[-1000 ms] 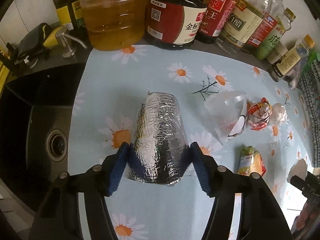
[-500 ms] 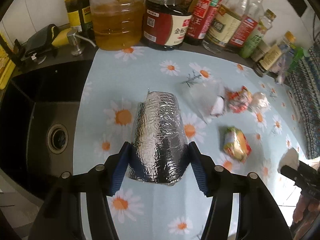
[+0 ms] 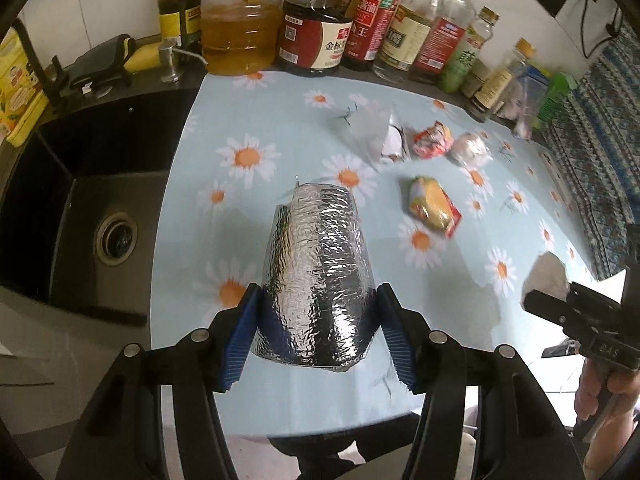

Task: Collect trash
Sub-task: 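Lower both grippers over the bin and release the foil cup and plastic bag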

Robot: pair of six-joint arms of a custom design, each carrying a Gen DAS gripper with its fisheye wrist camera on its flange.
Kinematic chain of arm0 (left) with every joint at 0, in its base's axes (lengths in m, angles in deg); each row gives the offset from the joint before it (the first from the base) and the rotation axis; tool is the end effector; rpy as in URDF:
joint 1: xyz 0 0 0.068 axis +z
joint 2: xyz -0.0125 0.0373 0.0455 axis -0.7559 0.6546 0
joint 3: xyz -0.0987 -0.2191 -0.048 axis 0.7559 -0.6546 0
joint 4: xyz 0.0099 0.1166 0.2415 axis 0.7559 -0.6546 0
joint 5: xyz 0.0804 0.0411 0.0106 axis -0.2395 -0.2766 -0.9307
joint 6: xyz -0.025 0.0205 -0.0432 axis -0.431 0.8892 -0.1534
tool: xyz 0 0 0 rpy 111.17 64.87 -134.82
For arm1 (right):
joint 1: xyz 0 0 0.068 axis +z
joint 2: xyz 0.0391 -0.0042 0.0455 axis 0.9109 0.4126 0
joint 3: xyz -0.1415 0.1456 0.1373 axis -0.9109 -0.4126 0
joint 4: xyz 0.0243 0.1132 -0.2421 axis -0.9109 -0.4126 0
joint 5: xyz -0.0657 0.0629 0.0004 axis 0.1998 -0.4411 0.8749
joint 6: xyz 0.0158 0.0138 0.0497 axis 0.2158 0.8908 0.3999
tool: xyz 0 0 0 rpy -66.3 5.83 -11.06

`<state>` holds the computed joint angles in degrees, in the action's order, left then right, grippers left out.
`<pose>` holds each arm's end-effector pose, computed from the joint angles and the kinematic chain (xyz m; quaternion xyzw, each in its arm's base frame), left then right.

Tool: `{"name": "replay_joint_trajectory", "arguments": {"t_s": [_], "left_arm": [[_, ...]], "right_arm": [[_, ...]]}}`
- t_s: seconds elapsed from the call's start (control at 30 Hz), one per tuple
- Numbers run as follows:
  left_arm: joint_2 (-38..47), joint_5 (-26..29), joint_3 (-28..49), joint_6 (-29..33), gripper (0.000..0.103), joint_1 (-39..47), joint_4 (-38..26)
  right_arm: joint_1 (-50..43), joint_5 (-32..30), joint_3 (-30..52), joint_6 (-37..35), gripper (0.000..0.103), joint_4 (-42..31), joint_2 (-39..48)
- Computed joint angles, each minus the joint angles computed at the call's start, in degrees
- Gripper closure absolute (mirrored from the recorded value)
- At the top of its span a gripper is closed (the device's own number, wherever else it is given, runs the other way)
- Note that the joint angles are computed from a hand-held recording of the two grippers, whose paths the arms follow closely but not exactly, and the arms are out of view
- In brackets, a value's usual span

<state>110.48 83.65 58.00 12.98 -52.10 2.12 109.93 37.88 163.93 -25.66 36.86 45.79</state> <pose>0.3373 -0.0290 0.3156 0.1938 0.9556 -0.1380 0.1740 0.2212 0.2129 0.2896 0.0846 0.9468 0.2134 0.2256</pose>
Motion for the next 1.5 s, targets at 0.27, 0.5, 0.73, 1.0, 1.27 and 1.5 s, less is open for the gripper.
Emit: {"name": "replay_joint_trajectory", "arguments": {"t_s": [0.27, 0.5, 0.73, 1.0, 1.27, 1.5], "left_arm": [[-9.4, 2.9, -10.0, 5.1, 0.047, 5.4, -1.6], [-16.6, 5.7, -16.8, 10.6, 0.047, 11.3, -5.1], [-22.7, 7.0, -24.9, 16.5, 0.047, 16.9, -8.2], [-25.9, 5.7, -33.0, 22.2, 0.047, 21.8, -9.5], [-27.5, 3.4, -40.1, 25.1, 0.046, 23.4, -8.7], [-27.9, 0.8, -46.2, 24.8, 0.046, 22.6, -5.6]], "right_arm": [[8.0, 3.5, 3.9, 4.2, 0.051, -1.0, 3.0], [14.7, 5.6, 8.0, 7.5, 0.051, -1.4, 7.2], [20.2, 6.3, 10.9, 10.3, 0.051, -1.0, 11.4], [24.5, 3.9, 11.2, 13.7, 0.051, 1.7, 16.0], [26.5, 1.6, 8.2, 16.9, 0.051, 4.9, 18.0], [27.1, -0.7, 3.9, 19.7, 0.051, 8.2, 18.1]]}}
